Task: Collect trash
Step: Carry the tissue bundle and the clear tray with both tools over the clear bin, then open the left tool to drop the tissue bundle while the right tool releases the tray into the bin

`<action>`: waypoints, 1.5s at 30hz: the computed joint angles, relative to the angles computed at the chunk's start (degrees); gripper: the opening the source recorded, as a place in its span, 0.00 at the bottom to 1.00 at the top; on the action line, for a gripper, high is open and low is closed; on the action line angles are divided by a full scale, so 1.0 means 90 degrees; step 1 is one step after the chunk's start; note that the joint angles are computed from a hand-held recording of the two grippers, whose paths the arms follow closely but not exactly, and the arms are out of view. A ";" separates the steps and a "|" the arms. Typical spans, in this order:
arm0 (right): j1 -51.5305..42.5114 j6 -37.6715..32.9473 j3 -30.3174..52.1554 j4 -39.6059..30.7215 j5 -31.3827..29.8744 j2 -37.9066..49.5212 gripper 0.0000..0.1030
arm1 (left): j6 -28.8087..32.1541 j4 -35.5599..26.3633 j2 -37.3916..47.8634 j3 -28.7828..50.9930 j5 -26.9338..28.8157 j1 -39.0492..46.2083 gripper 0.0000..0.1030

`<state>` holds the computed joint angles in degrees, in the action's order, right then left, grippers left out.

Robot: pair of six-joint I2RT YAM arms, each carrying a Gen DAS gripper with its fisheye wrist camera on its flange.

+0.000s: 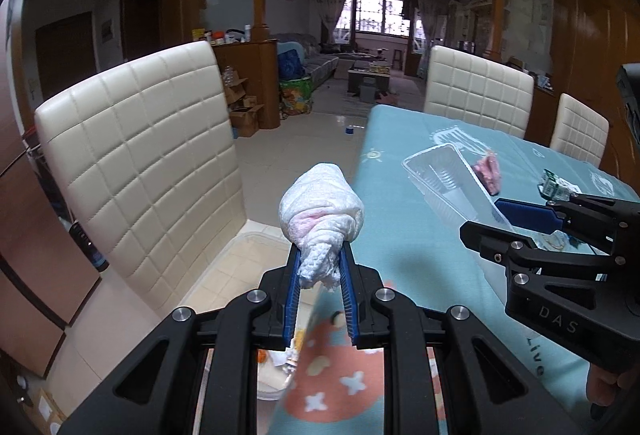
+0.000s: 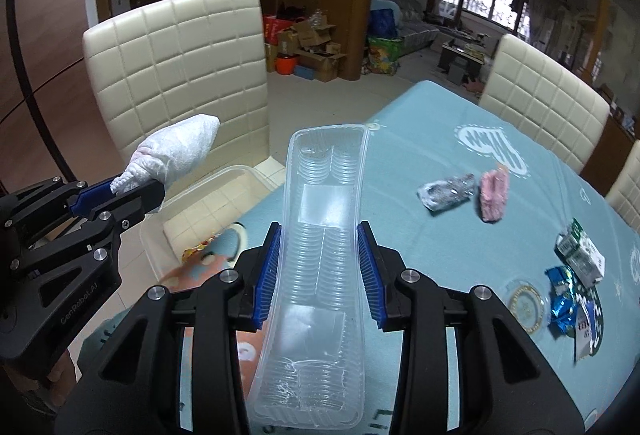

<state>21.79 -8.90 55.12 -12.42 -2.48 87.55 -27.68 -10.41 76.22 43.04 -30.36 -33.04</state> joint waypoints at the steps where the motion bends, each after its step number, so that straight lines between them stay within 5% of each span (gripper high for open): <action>1: 0.0128 0.0010 0.0063 0.0011 0.0044 0.0083 0.38 | 0.0001 0.0008 -0.0054 -0.0065 -0.0003 0.0049 0.18; 22: 0.1338 0.0138 0.1415 -0.0088 0.0330 0.1566 0.39 | 0.0313 0.0268 -0.0463 -0.0811 0.0420 0.1425 0.18; 45: 0.1335 0.0094 0.1705 -0.0141 0.0251 0.1905 0.41 | 0.0347 0.0396 -0.0039 -0.0652 0.0614 0.1595 0.18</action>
<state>33.80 -8.06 70.47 -13.69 -0.23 104.70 -24.56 -6.84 75.87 37.17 -24.83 -18.68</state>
